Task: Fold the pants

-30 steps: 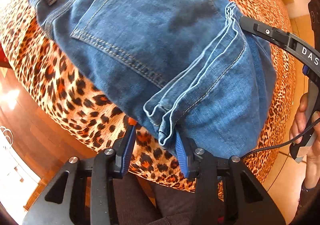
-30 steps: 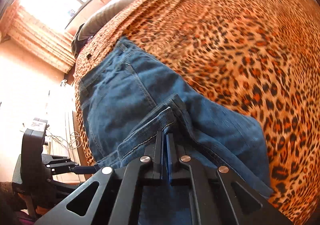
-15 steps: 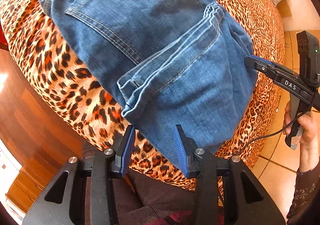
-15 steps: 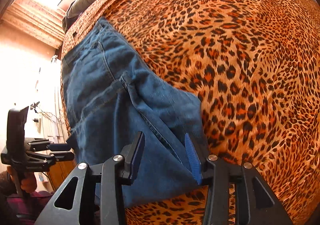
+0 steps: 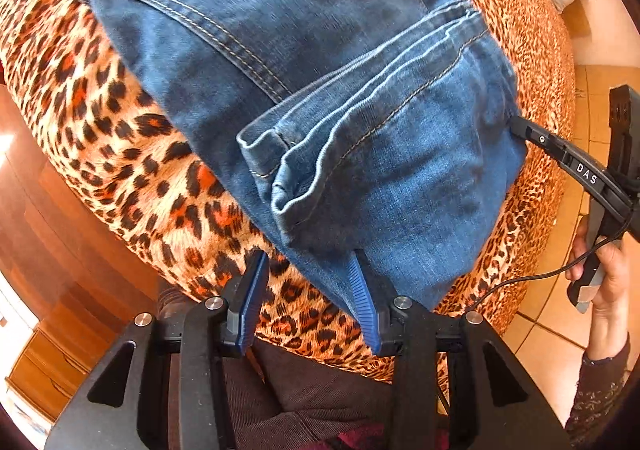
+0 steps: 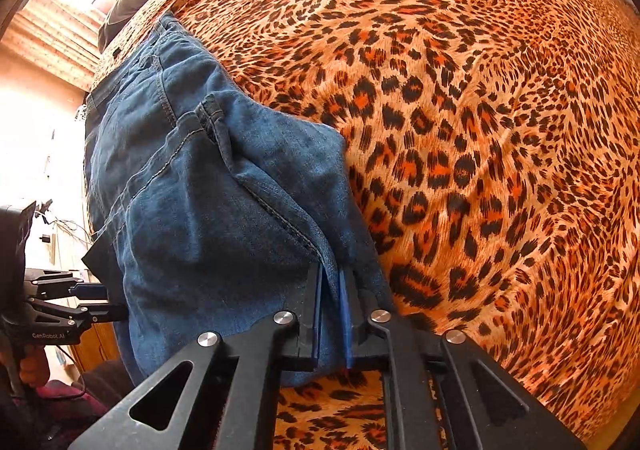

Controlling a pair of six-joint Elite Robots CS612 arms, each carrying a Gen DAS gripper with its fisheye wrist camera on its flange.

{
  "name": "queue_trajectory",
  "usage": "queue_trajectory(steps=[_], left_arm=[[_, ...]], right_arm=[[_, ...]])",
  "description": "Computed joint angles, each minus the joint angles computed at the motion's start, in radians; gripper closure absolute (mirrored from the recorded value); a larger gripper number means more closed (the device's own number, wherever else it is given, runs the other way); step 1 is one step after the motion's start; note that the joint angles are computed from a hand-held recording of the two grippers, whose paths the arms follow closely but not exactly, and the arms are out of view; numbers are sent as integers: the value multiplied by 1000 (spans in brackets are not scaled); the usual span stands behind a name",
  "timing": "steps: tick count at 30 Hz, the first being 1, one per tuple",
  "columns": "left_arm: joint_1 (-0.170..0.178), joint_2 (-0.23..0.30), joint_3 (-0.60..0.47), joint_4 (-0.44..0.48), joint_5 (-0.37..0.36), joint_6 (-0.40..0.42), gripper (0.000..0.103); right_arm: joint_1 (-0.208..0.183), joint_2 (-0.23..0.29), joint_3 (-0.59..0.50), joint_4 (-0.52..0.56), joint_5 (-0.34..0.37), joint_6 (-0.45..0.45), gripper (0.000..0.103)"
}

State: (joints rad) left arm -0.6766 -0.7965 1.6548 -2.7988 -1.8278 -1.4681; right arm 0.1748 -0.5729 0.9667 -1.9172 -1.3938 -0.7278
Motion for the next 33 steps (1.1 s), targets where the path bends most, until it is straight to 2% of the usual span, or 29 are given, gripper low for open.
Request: queue_trajectory(steps=[4,6,9,11,13,14,15,18,21,22,24,25,28,30,33], left_arm=[[11,-15,65,-172,16,-103,63],[21,-13,57,-162,29,-99,63],[30,9,19,-98,31,-78,63],[32,34,-13,-68,8,-87,63],[31,44,-18,-77,5,-96,63],[32,43,-14,-90,1,-99,62],[34,42,-11,-99,-4,-98,63],[35,18,49,-162,-16,-121,62],[40,-3,127,-296,-33,-145,62],[42,-14,155,-334,-22,-157,62],[52,-36,204,-392,19,-184,61],[59,-48,232,-425,44,-200,56],[88,-65,290,-510,130,-269,41],[116,-61,311,-567,156,-310,39],[157,-42,325,-637,146,-348,38]], right_arm=[[-11,-13,-4,3,134,30,84],[-8,-20,6,-3,198,13,84],[7,-18,15,12,250,-8,85],[25,-8,24,-23,225,13,87],[42,14,18,-55,147,59,88],[48,28,10,-62,102,80,93],[50,39,0,-51,90,89,93],[44,43,-13,-37,124,134,93],[36,31,-17,-24,137,147,89],[32,25,-17,-23,146,159,86],[27,17,-17,-38,161,203,74],[27,15,-18,-44,166,228,66],[27,20,-40,-29,185,281,64],[37,30,-62,-15,176,294,64],[61,53,-105,8,167,311,64]])
